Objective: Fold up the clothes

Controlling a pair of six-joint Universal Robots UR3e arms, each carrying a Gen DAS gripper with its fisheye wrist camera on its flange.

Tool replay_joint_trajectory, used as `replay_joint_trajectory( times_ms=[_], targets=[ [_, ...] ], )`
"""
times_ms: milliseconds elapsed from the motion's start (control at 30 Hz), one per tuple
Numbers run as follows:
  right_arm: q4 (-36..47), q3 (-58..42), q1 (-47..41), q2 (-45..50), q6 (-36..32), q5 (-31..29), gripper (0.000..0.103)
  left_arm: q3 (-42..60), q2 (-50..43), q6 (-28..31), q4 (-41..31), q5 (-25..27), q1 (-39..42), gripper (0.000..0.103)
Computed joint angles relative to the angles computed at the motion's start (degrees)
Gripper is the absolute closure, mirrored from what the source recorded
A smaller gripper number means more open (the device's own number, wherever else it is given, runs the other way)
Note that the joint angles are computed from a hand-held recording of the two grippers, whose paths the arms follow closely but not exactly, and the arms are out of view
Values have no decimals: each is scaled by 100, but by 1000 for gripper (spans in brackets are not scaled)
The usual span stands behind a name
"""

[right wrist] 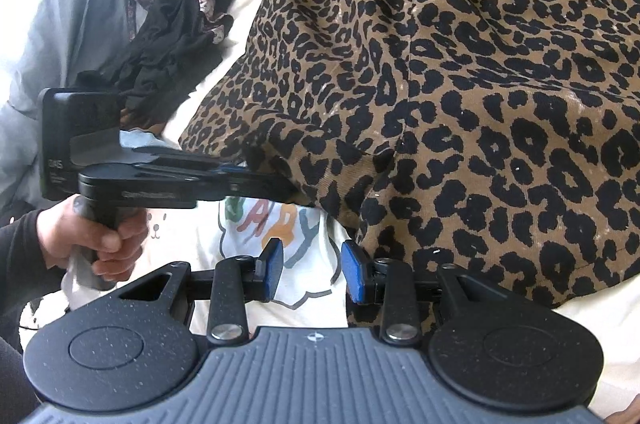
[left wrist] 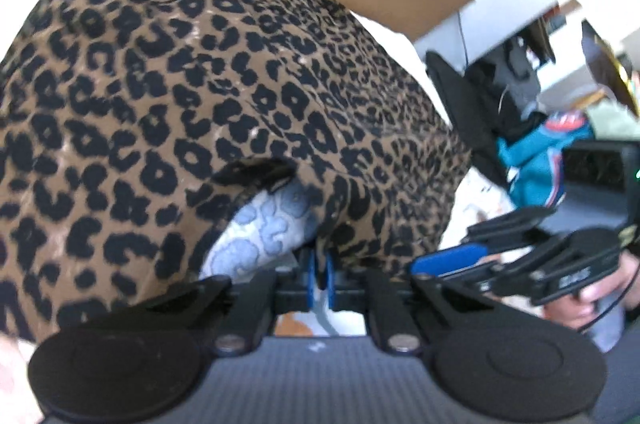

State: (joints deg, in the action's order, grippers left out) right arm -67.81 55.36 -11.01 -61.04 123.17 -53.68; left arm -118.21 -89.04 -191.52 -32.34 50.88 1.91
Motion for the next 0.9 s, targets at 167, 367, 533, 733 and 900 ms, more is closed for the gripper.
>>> replay_joint_trajectory(
  times_ms=[167,367,533,733,900],
  targets=[
    [118,-32,-23,-22,-82,33,64,-452,351,-753,265,-573,313,99],
    [196,-13,-64,-75,-144,54,64,-598,446,-1260,597,-1041,376,99],
    [210,-12,-131,-65,-165,25,64,-547,486,-1130,345,-1151,204,99],
    [131,-6,-159,-27,-116,-29,64,-346,353,-766,30,-1160,-93,101],
    [82,5,-204,-14,-48,-48,64,-366,54,-1076,689,-794,-166,101]
  ],
)
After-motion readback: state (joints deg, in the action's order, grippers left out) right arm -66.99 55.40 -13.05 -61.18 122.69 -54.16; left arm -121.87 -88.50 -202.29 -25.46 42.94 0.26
